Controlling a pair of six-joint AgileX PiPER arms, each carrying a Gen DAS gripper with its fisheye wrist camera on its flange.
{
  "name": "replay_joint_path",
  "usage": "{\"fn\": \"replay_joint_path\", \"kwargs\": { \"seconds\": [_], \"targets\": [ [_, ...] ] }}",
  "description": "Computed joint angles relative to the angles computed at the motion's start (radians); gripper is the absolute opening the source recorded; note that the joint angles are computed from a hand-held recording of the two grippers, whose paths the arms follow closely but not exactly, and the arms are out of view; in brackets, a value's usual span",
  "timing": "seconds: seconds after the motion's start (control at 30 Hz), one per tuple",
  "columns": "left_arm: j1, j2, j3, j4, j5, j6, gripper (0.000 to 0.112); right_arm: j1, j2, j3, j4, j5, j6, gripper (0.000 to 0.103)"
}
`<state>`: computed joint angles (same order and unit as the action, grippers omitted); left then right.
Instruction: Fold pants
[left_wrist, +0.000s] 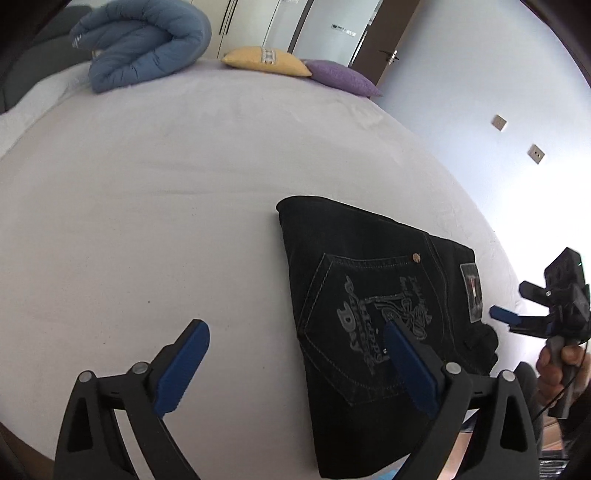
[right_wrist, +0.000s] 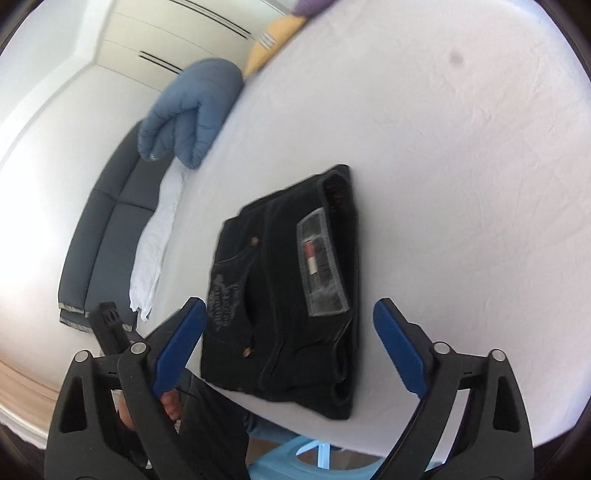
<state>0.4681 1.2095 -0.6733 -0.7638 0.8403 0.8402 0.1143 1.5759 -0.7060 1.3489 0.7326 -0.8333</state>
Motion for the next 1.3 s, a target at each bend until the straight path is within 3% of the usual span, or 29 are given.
{"fn": "replay_joint_path", "kwargs": {
  "seconds": [0.07, 0.13, 0.17, 0.27, 0.33, 0.4, 0.43, 0.47, 0.53, 0.67, 0.8, 1.0, 1.13, 1.3],
  "targets": [
    [-0.022, 0.119, -0.067, 0.019, 0.028, -0.036, 0.097, -0.017, 0.096, -0.06, -0.022, 0.012, 0.032, 0.082],
    [-0.06, 0.177, -0.094, 0.031, 0.039, -0.046, 0.097, -0.024, 0.176, -0.116, -0.052, 0.023, 0.071, 0.074],
    [-0.075, 0.179, -0.084, 0.031, 0.039, -0.044, 0.097, -0.028, 0.209, -0.139, -0.054, 0.03, 0.076, 0.065],
    [-0.144, 0.259, -0.12, 0.039, 0.055, -0.065, 0.097, -0.039, 0.278, -0.198, -0.059, 0.063, 0.087, 0.058],
    [-0.188, 0.282, -0.118, 0.035, 0.031, -0.069, 0.097, -0.024, 0.309, -0.235, -0.081, 0.068, 0.11, 0.054],
    [-0.226, 0.288, -0.122, 0.049, 0.006, -0.087, 0.096, -0.009, 0.337, -0.265, -0.103, 0.062, 0.132, 0.041],
    [-0.234, 0.292, -0.129, 0.049, 0.007, -0.096, 0.091, 0.002, 0.342, -0.276, -0.114, 0.055, 0.152, 0.039],
    [-0.244, 0.297, -0.139, 0.052, 0.012, -0.108, 0.077, 0.008, 0.35, -0.286, -0.12, 0.052, 0.162, 0.033],
    [-0.258, 0.305, -0.158, 0.059, 0.027, -0.132, 0.061, 0.029, 0.35, -0.296, -0.141, 0.027, 0.183, 0.028],
    [-0.303, 0.275, -0.16, 0.101, 0.006, -0.189, 0.031, 0.147, 0.271, -0.302, -0.325, -0.121, 0.321, 0.02],
    [-0.333, 0.217, -0.141, 0.113, -0.02, -0.243, 0.023, 0.235, 0.175, -0.317, -0.531, -0.189, 0.491, 0.017],
    [-0.334, 0.196, -0.214, 0.088, 0.016, -0.262, 0.022, 0.244, 0.108, -0.42, -0.642, -0.126, 0.564, 0.016],
    [-0.362, 0.261, -0.36, 0.106, 0.009, -0.302, 0.022, 0.182, 0.162, -0.564, -0.652, -0.046, 0.567, 0.016],
    [-0.395, 0.412, -0.572, 0.174, 0.011, -0.359, 0.022, 0.081, 0.319, -0.814, -0.634, 0.084, 0.563, 0.016]
  ]
}}
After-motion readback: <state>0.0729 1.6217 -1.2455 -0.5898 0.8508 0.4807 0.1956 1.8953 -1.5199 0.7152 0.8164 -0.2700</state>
